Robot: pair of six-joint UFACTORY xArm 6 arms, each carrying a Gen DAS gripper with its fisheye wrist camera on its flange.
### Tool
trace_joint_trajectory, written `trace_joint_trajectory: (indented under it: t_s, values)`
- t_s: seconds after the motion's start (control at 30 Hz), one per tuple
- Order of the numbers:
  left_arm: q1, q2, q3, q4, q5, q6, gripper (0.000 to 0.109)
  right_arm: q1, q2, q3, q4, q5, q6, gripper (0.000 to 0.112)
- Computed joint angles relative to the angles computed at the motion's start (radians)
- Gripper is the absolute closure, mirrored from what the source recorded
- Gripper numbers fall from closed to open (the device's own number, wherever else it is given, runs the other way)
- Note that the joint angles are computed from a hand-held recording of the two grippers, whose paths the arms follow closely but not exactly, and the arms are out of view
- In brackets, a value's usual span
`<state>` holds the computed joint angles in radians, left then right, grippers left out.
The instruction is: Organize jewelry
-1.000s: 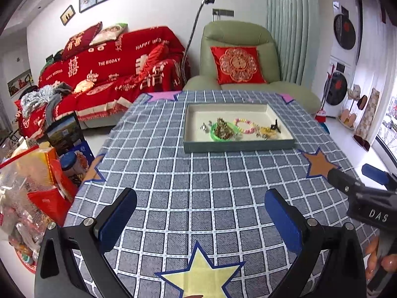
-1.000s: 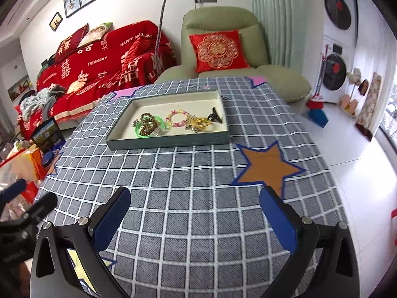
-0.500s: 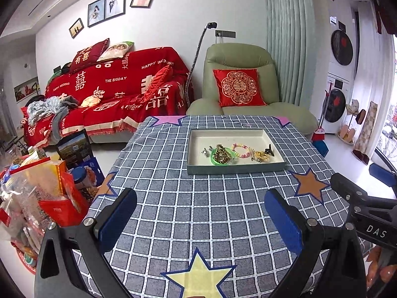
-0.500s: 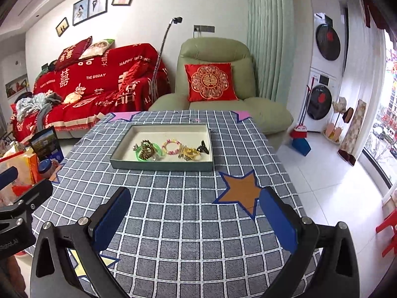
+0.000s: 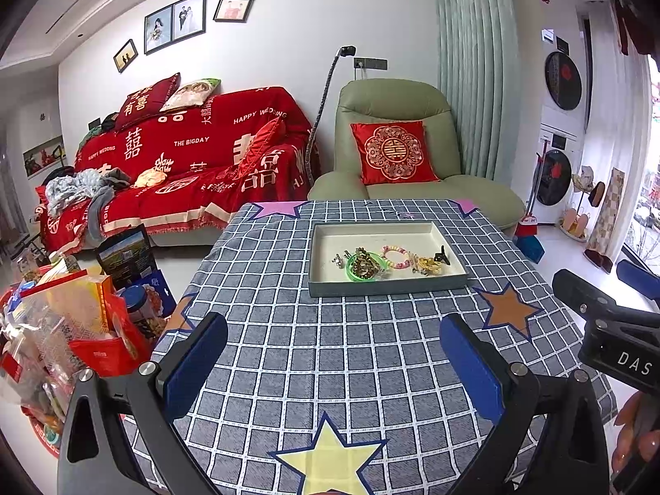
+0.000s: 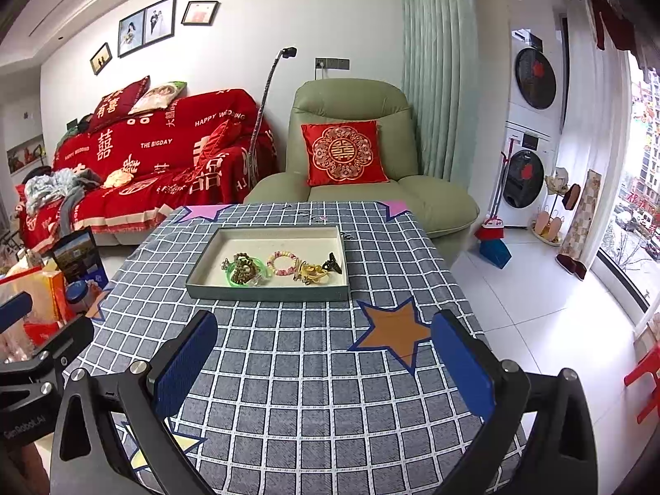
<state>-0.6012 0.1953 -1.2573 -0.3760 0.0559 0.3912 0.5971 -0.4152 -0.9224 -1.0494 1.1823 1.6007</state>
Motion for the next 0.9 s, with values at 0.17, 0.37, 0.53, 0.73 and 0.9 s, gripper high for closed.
trace_joint_trajectory:
  t_s: [0.17, 0.37, 0.53, 0.73, 0.9]
  values:
    - [-0.001, -0.003, 0.002, 0.019, -0.002, -0.02, 0.006, 0.0, -0.004, 0.002, 0.001, -0.002, 0.0, 0.009]
    - [0.005, -0.004, 0.006, 0.088, -0.003, -0.087, 0.006, 0.002, -0.008, -0.005, 0.002, 0.001, -0.009, 0.009]
    - [0.009, 0.002, 0.001, 0.11, 0.003, -0.108, 0.006, 0.005, -0.007, -0.011, 0.005, 0.005, -0.014, 0.009]
    - [0.011, 0.001, 0.003, 0.128, 0.001, -0.123, 0.006, 0.011, 0.003, -0.024, 0.0, 0.008, -0.01, 0.009]
    - [0.012, 0.001, 0.003, 0.13, 0.002, -0.124, 0.006, 0.013, 0.009, -0.034, -0.001, 0.011, -0.012, 0.009]
